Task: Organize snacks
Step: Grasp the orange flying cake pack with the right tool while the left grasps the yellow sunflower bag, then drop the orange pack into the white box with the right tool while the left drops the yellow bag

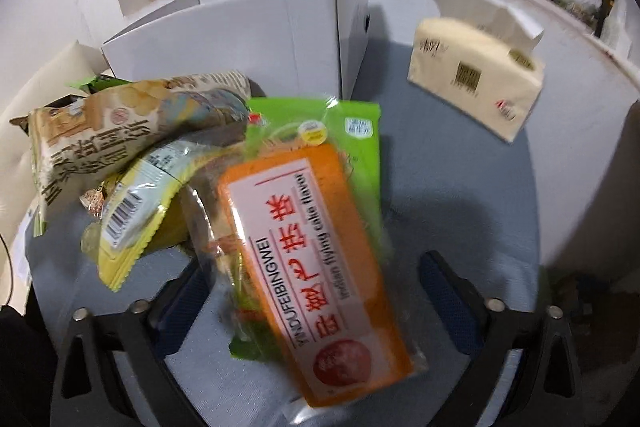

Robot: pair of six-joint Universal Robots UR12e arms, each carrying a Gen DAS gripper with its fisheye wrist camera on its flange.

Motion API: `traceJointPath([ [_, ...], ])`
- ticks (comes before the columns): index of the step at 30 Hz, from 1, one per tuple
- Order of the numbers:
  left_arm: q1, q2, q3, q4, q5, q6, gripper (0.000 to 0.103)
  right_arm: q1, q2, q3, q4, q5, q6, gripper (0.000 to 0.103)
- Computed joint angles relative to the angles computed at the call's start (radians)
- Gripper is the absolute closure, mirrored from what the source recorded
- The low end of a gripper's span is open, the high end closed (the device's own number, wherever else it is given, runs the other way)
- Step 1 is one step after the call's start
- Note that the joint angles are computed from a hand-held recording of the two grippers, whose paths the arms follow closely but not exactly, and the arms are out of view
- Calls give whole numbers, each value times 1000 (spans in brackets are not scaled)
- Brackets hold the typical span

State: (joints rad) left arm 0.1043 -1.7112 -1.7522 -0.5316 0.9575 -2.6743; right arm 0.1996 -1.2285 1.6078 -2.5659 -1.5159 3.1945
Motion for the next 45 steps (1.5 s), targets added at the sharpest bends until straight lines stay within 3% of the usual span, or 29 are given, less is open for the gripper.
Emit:
traceJointPath([
  [2, -1, -6, 7, -39, 11, 14, 0, -6, -5, 17, -30, 33, 7, 17],
  [4, -3, -12, 16, -76, 29, 24, 0, -11, -15, 32, -46, 57, 12, 28],
  [8, -3, -34, 45, -146, 45, 11, 0, -7, -45, 63, -51, 64, 11, 31],
  [13, -15, -88, 98, -186, 65, -119, 0, 22, -90, 97, -108, -10, 102, 31],
  [16, -37, -136, 155, -229, 135, -242, 0, 48, -123, 127, -179, -72, 157, 31],
  [21, -71, -208, 236, -301, 228, -352, 0, 101, -170, 163, -285, -178, 237, 32],
  [22, -77, -224, 253, -316, 244, -370, 2, 107, -172, 168, -302, -187, 249, 32],
  [24, -83, -247, 273, -332, 262, -403, 15, 121, -180, 179, -336, -207, 281, 32],
  [26, -91, -251, 267, -287, 296, -379, 39, 127, -189, 188, -348, -202, 306, 31],
  [29, -69, -248, 252, -268, 215, -365, 57, 132, -188, 187, -347, -191, 316, 31],
  [32, -46, -217, 193, -187, 184, -312, 73, 134, -185, 186, -346, -191, 315, 31],
  [38, -2, -129, 68, -81, 129, -205, 84, 139, -179, 182, -340, -173, 320, 31],
  [45, 56, -44, 4, 70, 13, -244, 87, 162, -161, 145, -342, -183, 293, 31],
])
